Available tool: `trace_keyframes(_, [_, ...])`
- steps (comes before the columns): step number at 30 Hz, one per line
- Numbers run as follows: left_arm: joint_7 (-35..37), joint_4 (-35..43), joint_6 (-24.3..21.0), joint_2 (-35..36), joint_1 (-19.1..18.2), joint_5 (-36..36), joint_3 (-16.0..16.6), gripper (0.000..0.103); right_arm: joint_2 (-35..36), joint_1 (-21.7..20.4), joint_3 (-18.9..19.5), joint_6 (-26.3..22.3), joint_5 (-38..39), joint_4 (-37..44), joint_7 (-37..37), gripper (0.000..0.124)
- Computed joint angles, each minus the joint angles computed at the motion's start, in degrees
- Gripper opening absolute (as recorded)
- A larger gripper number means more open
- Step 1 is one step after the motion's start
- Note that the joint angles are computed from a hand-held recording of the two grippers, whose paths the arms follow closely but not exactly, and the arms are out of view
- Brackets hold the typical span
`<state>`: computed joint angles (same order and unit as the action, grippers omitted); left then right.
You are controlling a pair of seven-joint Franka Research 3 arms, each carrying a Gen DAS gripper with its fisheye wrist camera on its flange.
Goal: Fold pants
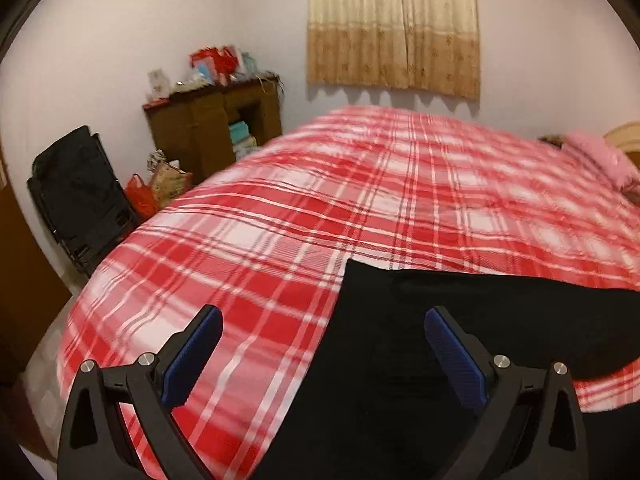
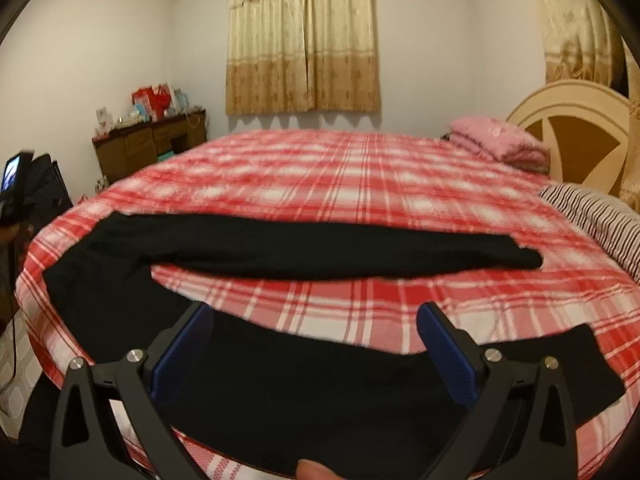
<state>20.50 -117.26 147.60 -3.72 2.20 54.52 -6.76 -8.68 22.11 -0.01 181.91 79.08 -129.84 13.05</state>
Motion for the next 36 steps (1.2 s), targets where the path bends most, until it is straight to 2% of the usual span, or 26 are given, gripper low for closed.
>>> trace_keyframes(1, [2.76,2.44,-0.04,2.65,-0.06,-1.65,0.15,0.102,0.59,-1.08,0.79,-0.12,-4.55,-0.71,4.34,0.103])
trace_keyframes(4, [10.22,9.21,-1.47,9.49,-0.68,-4.87,0.94,0.101,1.77,-1.78,0.91,0.41,-10.48,-1.46,9.87,0.103])
trace_keyframes(6, [14.25,12.81,-2.22,12.95,-1.16,-6.84,1.78,0.092,2.27,-1.97,0.61,0.65,-13.25,-1.77,12.71,0.103])
trace_keyframes(11, [27.75,18.73,-1.09,19.41,0.66,-21.32,2.26,0.056,4.06,-3.29,0.64,0.99,-21.55,-1.97,22.37,0.103])
trace_keyframes(13, [30.74,19.46,-0.61,20.57,1.07,-25.27,2.47,0.05,4.52,-4.9,1.47,0.88,-27.82,-2.67,28.78,0.103])
trace_keyframes(18, [33.08,18.33,3.34,21.3,0.44,-27.55,3.69,0.05,6.17,-5.46,1.01,0.06,-31.98,-1.81,33.05,0.103])
trace_keyframes(20, [35.43,18.03,4.94,21.48,1.12,-30.15,3.05,0.039,6.41,-5.7,1.03,-0.12,-32.45,-1.53,33.47,0.103])
trace_keyframes(24, [36.77,16.98,7.55,21.31,1.24,-32.2,3.39,0.037,6.58,-6.57,0.79,-0.18,-33.54,-0.68,33.47,0.103])
trace_keyframes(27, [38.34,15.54,10.8,20.97,2.23,-35.09,2.77,0.021,6.91,-8.24,0.15,-1.35,-35.2,1.04,36.29,0.102])
trace_keyframes(30, [38.54,14.36,12.84,20.59,2.16,-36.19,3.08,0.019,7.5,-10.45,-1.17,-5.41,-33.76,4.62,37.33,0.089])
trace_keyframes(31, [38.28,14.1,13.3,20.47,1.96,-36.05,3.34,0.018,7.87,-11.34,-1.28,-6.58,-35.26,5.63,39.13,0.083])
trace_keyframes(33, [38.48,13.82,13.85,20.39,2.03,-36.47,3.36,0.018,8.84,-13.0,-1.51,-7.29,-38.61,7.43,42.59,0.081])
trace_keyframes(35, [39.56,13.61,14.29,20.4,2.59,-37.87,2.84,0.018,11.0,-14.63,-2.51,-6.64,-47.2,9.93,50.23,0.078])
trace_keyframes(36, [39.74,13.6,14.34,20.44,2.62,-38.21,2.83,0.018,11.54,-15.28,-2.61,-6.75,-49.05,10.62,51.73,0.078])
